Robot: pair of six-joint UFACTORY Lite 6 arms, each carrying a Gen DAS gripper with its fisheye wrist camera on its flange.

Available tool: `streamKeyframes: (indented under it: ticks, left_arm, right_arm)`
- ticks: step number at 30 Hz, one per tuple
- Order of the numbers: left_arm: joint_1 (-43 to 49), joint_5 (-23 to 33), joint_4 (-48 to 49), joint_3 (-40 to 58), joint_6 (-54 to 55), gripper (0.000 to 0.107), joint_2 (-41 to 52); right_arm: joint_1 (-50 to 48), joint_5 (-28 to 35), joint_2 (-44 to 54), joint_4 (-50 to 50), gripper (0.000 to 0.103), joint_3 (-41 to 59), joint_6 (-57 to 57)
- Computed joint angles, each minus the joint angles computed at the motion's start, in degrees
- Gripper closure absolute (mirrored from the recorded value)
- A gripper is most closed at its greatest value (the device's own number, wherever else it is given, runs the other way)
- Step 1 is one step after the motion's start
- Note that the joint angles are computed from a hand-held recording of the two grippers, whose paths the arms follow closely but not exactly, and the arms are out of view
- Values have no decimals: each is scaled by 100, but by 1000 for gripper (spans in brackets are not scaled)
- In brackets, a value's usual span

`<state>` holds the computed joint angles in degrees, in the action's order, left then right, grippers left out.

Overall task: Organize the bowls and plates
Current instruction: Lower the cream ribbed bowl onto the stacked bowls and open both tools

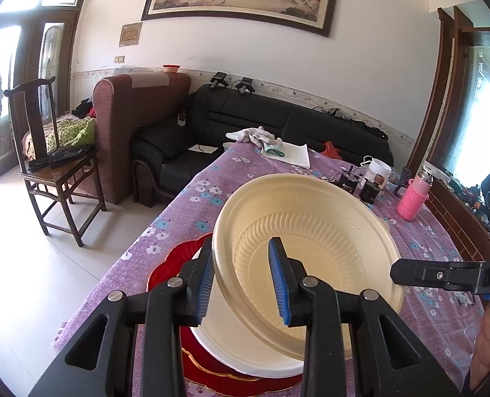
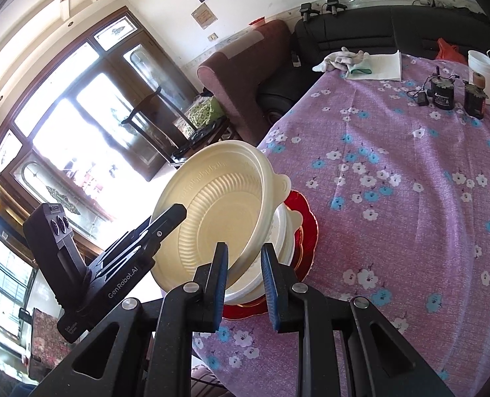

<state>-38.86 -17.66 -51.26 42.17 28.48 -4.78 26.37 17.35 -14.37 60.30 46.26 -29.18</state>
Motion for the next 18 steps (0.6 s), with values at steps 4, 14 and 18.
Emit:
streamKeyframes:
  ticks: [4, 14, 18]
  left_arm:
    - [145, 47, 271, -89, -257, 77, -16]
    - [418, 122, 1192, -212, -1170, 77, 189]
    - [498, 142, 1401, -222, -1357, 77, 210]
  right_arm:
    - [57, -24, 302, 211, 80, 158, -223]
    - [165, -42, 834, 470, 80, 341, -425]
    - [194, -21, 960, 594, 80, 386, -528]
